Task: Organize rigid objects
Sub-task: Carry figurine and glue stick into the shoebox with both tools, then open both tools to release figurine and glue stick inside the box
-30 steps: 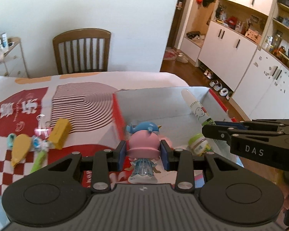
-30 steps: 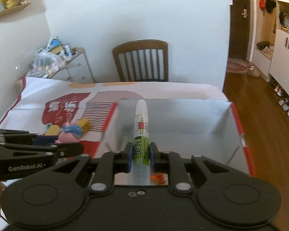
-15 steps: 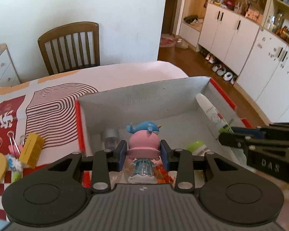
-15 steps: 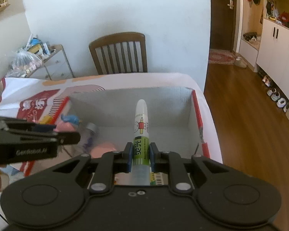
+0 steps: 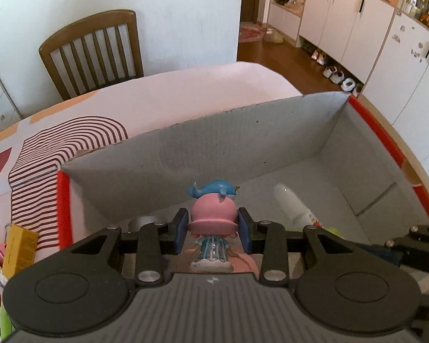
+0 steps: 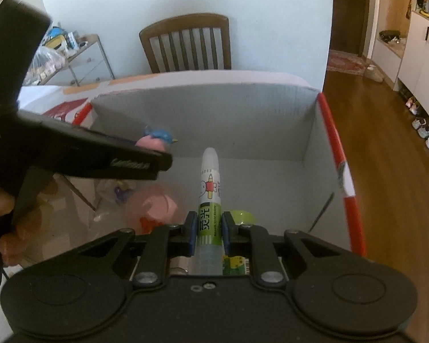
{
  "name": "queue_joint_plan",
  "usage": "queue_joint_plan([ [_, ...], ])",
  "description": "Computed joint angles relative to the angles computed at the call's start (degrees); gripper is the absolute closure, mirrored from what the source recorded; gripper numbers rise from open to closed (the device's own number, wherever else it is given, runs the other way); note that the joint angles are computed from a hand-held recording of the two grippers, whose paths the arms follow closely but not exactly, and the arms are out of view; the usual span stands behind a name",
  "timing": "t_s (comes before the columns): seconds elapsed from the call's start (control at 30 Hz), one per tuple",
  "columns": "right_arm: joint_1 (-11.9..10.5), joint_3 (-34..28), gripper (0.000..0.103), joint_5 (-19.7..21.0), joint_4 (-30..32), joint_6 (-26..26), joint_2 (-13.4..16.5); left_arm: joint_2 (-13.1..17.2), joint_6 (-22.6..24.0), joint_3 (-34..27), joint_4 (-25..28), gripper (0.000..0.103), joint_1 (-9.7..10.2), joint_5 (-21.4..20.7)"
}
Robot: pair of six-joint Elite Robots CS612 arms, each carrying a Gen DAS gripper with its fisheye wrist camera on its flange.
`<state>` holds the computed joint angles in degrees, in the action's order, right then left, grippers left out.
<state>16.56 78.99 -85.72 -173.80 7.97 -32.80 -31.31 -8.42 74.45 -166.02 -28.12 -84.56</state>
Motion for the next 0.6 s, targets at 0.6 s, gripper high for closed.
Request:
queue_joint_plan([
  [0.6,0.5,-2.5,0.086,-0.4,6.0,-0.2,0.4,1.9,-1.7,-4.7,10.3,0.067,0.28,-0.8],
])
